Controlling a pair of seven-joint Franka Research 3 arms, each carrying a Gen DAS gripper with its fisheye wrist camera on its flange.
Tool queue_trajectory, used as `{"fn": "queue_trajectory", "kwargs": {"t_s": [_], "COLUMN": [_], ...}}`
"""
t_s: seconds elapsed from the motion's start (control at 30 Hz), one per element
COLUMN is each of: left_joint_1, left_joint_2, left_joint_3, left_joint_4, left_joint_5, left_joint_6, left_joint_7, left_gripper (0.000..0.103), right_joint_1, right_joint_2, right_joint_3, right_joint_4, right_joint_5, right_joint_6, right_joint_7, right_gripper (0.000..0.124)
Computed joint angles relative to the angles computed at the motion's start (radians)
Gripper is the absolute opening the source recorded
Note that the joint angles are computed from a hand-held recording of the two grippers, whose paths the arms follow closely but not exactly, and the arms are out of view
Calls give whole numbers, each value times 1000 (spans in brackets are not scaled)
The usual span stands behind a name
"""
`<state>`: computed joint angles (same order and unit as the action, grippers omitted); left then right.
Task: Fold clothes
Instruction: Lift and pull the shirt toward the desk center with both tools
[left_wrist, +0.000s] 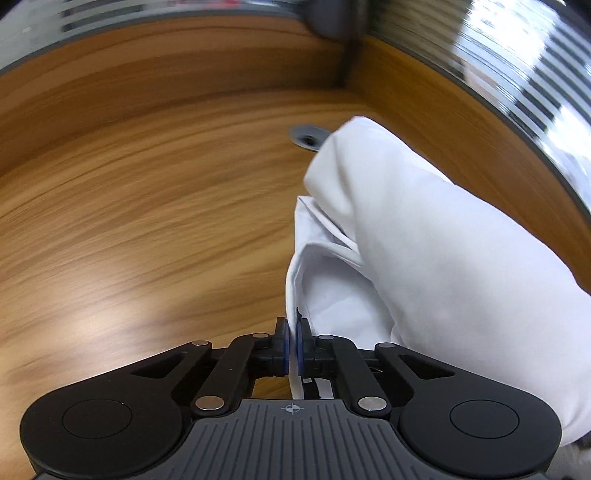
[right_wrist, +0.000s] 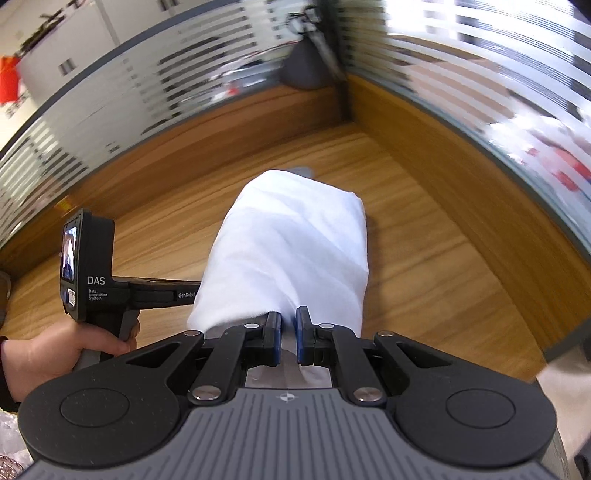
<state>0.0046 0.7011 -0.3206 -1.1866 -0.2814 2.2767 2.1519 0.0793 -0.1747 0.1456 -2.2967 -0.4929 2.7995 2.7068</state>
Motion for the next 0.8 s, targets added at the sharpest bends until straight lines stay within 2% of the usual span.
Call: {"fn": "queue_trajectory", "kwargs": {"t_s": [0.23,0.33,0.5,0.53,0.6,0.67,0.73,0.8], "left_joint_1": [102,151,223,235,258,273,294,324], "left_joint_2": [-104,-157,-218,-226,-244,-247,-240,-234], "left_joint_3": [54,85,143,154,174,197,208,208], "left_joint_4": [-118,-176,-239,-248,-266,-266,-252,-233], "left_joint_5": [-18,-13,10,18,38,68,83,81], "left_joint_6": [72,104,147,155,173,187,187,180], "left_joint_7": [-56,-68,-108,-117,-133,-156,-178,-176], "left_gripper": [6,6,6,6,6,5,5,5], "right_joint_1": [94,150,221,240,321,403,452,449], "right_joint_2": [130,208,341,370,403,428,446,460], "right_joint_3": [-30,-41,-34,-39,-112,-199,-252,-241], "right_joint_4": [124,198,346,381,423,450,468,478], "right_joint_5": [166,276,423,431,370,321,291,303], "right_joint_6": [80,128,170,175,181,175,158,154], "right_joint_7": [-191,-294,-445,-449,-362,-241,-135,-125], "right_gripper": [8,6,2,0,0,0,0,0]}}
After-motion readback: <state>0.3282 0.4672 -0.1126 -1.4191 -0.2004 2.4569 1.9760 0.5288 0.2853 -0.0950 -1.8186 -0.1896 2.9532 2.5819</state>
